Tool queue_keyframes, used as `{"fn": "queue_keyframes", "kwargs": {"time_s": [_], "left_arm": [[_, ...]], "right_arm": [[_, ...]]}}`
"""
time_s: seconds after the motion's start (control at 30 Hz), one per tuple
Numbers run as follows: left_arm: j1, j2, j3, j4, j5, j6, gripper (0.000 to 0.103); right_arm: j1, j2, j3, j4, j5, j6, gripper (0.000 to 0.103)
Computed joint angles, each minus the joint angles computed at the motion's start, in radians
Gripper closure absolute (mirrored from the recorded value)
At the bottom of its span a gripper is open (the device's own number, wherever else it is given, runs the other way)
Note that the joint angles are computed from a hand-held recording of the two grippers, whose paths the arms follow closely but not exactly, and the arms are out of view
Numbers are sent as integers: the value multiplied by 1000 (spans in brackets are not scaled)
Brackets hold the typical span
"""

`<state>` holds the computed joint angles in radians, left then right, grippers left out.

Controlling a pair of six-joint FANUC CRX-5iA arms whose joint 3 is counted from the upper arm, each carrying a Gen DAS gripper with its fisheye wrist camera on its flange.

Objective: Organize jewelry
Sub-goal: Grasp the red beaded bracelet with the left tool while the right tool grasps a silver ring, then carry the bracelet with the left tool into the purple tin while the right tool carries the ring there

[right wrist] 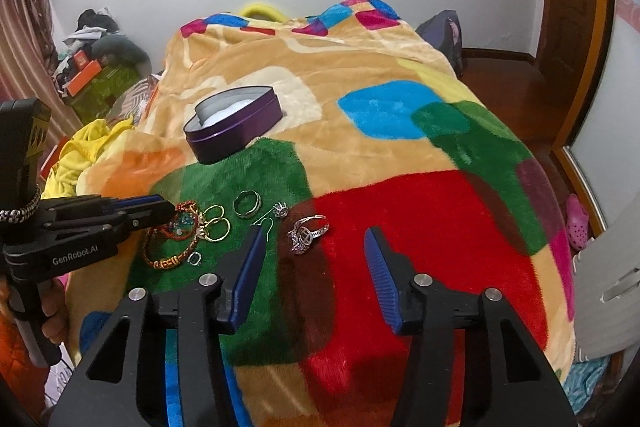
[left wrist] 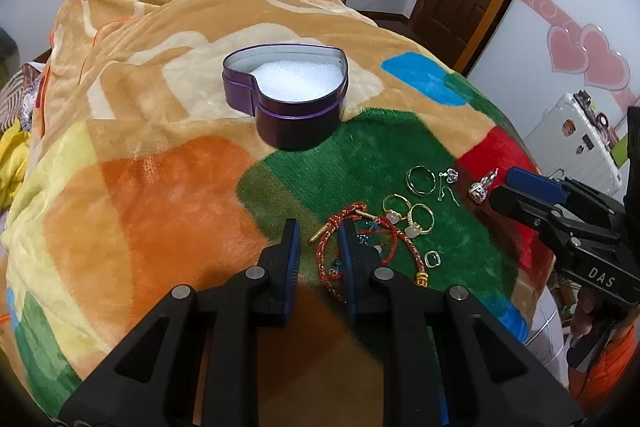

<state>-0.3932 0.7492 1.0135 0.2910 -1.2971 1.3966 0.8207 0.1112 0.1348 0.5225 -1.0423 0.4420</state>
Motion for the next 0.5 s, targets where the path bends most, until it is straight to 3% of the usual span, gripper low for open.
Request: {"fn": "queue_keyframes", "kwargs": {"time_s": [0.23,0.27,0.37,0.5], "left_arm": [[-1,7,-2,9,11,-11,88],[0,5,-7,13,15,-15,95],[0,-4,-21,13,27,-16,99],[-1,-39,-69,9,68,-16,99]], "right_arm": [[-18,22,26,-56,18,60,73],[-19,25,28,-66,21,70,77],[-20,32,37,-85,19,91,90],[-14,22,26,-74,22,79,92]]}}
